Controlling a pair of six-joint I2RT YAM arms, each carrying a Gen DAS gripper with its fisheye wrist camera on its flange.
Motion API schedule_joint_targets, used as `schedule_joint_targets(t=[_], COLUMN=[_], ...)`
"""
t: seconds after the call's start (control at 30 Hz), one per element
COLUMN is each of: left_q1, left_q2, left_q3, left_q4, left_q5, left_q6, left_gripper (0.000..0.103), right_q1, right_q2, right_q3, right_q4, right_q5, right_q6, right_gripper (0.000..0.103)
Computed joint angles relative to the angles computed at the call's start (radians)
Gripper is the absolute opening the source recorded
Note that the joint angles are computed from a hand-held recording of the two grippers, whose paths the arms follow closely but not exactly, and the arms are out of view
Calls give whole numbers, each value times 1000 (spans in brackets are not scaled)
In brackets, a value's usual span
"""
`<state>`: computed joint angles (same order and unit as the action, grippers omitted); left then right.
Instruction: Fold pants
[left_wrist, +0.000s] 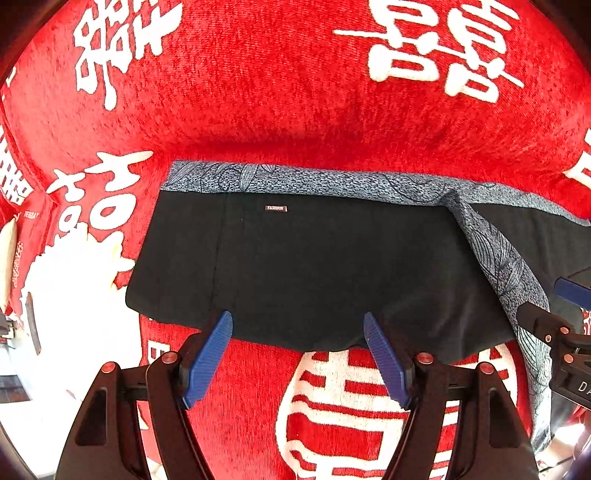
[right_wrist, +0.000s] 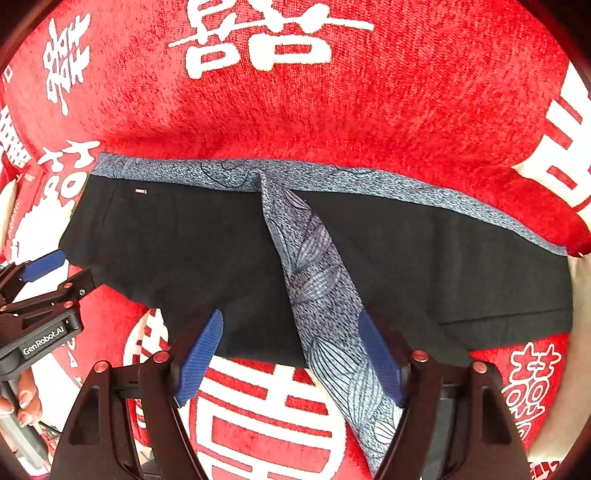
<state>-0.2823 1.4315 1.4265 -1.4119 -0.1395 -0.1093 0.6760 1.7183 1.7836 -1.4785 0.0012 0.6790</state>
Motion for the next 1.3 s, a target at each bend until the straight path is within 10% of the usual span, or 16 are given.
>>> schedule_joint_targets(t=[0.8,0.93,1.3], left_q1=[-76,-88,-103], left_q2=[30,22,18], left_q3=[27,28,24], left_q4=[-59,-60,-56], left_q5=[-83,-111,-128], left_q6=[-47,-53,-34], left_gripper=[75,95,100], right_q1=[26,29,42], right_q2=[8,15,40], right_q3=[0,4,35], right_q4=[-38,-39,-50], right_q5=[22,22,33], right_q6=[21,22,27], right_gripper=[80,80,82])
